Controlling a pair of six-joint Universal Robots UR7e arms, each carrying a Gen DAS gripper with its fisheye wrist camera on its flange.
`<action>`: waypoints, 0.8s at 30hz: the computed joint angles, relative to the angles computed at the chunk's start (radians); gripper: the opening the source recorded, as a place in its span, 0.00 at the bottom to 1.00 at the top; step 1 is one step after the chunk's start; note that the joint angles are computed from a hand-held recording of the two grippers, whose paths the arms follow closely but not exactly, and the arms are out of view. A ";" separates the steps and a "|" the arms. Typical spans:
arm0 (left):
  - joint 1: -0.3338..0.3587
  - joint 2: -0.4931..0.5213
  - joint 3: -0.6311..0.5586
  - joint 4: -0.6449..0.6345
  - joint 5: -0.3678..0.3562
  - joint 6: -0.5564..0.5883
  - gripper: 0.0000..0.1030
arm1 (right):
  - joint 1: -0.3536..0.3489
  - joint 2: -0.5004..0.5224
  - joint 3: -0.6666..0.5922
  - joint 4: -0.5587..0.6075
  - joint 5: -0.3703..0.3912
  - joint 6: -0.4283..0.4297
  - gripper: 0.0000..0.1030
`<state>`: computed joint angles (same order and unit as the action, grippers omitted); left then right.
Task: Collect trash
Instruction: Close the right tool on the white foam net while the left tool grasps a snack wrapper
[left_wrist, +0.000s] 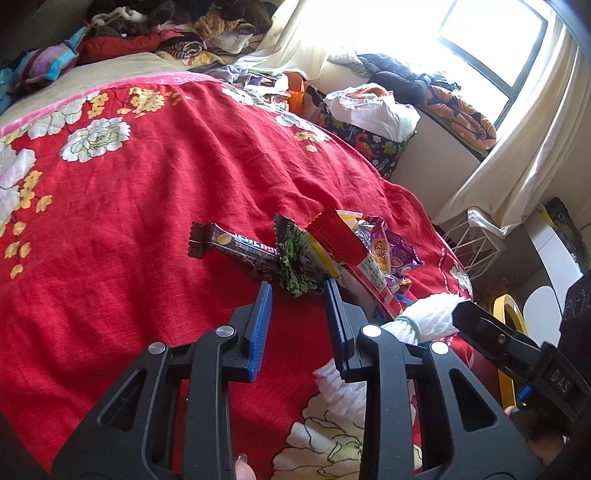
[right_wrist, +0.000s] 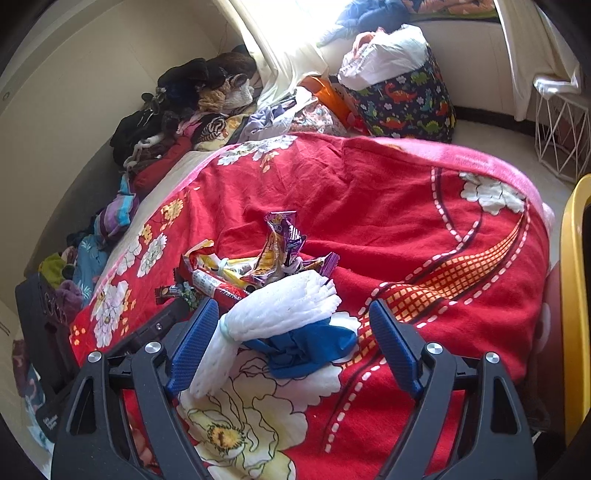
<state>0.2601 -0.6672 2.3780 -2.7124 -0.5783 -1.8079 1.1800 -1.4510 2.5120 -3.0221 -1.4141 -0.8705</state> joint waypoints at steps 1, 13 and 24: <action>0.004 0.001 -0.001 -0.002 0.000 0.003 0.22 | 0.003 0.010 -0.009 0.008 -0.001 0.016 0.75; 0.037 0.034 -0.001 -0.120 0.005 0.057 0.11 | -0.016 0.000 -0.042 0.129 0.031 -0.004 0.20; 0.008 0.036 -0.005 -0.123 -0.007 0.079 0.06 | -0.087 -0.131 -0.014 0.225 0.073 -0.131 0.16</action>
<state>0.2677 -0.6307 2.3731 -2.8356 -0.5858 -1.7294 1.0926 -1.5821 2.4976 -2.7975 -1.3415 -1.0011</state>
